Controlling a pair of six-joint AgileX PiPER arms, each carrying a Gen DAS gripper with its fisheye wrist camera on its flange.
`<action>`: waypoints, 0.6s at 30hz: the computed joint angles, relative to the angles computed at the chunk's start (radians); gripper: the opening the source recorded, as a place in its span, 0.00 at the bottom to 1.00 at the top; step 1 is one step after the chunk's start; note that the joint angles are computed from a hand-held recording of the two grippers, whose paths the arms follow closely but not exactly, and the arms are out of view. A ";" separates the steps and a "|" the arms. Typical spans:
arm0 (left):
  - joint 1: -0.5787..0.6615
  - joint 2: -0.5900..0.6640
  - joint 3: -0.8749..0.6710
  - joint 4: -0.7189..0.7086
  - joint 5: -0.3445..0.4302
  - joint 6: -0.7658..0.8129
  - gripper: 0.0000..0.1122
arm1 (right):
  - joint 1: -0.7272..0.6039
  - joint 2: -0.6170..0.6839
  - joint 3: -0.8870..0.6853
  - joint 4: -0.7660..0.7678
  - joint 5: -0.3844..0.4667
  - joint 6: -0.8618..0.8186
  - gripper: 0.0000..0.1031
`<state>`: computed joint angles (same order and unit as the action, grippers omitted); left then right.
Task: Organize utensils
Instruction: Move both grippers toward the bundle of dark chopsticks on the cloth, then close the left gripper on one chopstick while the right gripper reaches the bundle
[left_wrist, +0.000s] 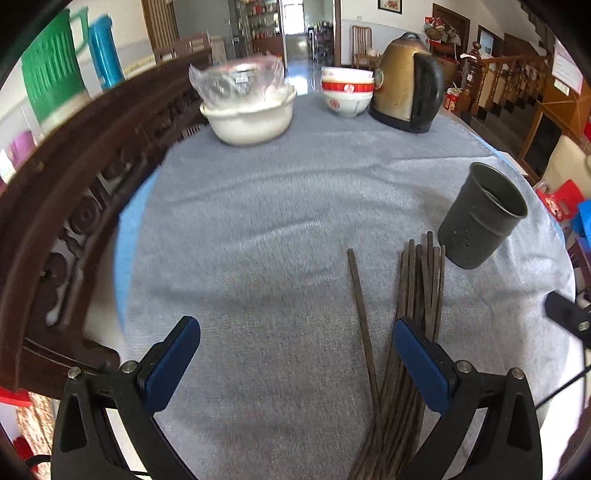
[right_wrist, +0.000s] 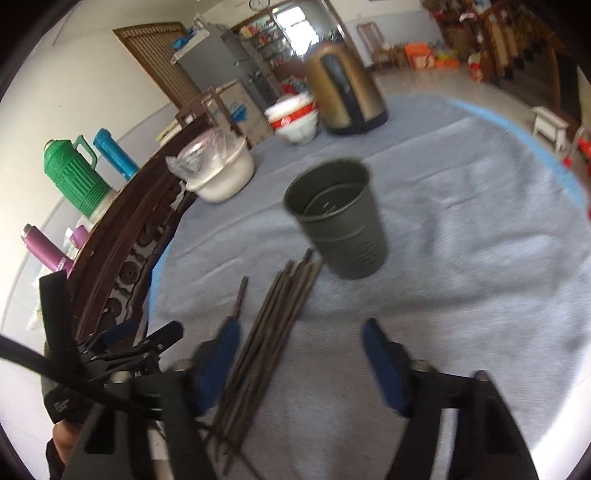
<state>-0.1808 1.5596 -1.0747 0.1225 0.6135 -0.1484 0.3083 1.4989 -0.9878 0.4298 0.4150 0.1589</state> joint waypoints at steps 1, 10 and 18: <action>0.021 0.023 -0.020 -0.053 0.008 0.052 0.92 | 0.000 0.031 -0.011 0.050 -0.006 -0.047 0.54; 0.108 0.157 -0.138 -0.343 0.093 0.333 0.72 | 0.039 0.284 -0.202 -0.046 0.035 0.089 0.30; 0.104 0.300 -0.294 -0.390 0.184 0.383 0.58 | 0.052 0.408 -0.366 -0.244 0.138 0.334 0.21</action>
<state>-0.0764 1.8592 -1.3688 -0.2677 0.7970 0.2345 0.3598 1.9066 -1.3539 0.1863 0.5531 0.4928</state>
